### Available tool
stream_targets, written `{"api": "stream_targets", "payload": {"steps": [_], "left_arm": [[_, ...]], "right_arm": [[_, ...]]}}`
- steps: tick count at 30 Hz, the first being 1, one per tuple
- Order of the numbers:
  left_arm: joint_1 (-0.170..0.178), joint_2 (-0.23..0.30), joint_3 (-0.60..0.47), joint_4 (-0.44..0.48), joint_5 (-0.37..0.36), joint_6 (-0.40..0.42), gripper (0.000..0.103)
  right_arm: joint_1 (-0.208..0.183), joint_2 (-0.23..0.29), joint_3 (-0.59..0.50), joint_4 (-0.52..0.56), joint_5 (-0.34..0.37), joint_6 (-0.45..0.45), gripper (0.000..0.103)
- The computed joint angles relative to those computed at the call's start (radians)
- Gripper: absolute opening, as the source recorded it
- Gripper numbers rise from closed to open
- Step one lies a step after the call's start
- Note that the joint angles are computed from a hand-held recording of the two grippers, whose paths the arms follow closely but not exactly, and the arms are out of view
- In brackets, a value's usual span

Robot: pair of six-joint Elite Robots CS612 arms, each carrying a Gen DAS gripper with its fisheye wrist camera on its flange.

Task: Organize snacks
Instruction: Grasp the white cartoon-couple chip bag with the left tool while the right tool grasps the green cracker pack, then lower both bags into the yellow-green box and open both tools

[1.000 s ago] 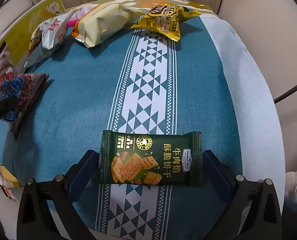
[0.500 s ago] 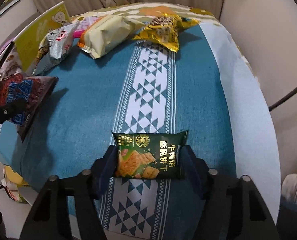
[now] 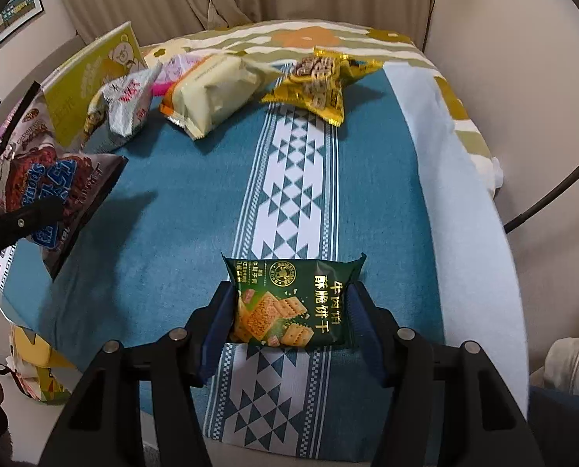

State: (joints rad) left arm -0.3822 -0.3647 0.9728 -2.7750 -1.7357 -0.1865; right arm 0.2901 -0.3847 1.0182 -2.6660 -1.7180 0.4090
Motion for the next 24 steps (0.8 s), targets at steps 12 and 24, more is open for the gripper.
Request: {"api": "stream_targets", "payload": {"steps": [12, 24], "left_arm": [[0.026, -0.078, 0.032, -0.117, 0.029, -0.013, 0.049], [0.124, -0.024, -0.164, -0.023, 0.055, 0.021, 0.049]], "right_arm": [[0.013, -0.031, -0.076, -0.067, 0.001, -0.128, 0.054], [0.059, 0.192, -0.615, 0.09, 0.075, -0.219, 0.054]]}}
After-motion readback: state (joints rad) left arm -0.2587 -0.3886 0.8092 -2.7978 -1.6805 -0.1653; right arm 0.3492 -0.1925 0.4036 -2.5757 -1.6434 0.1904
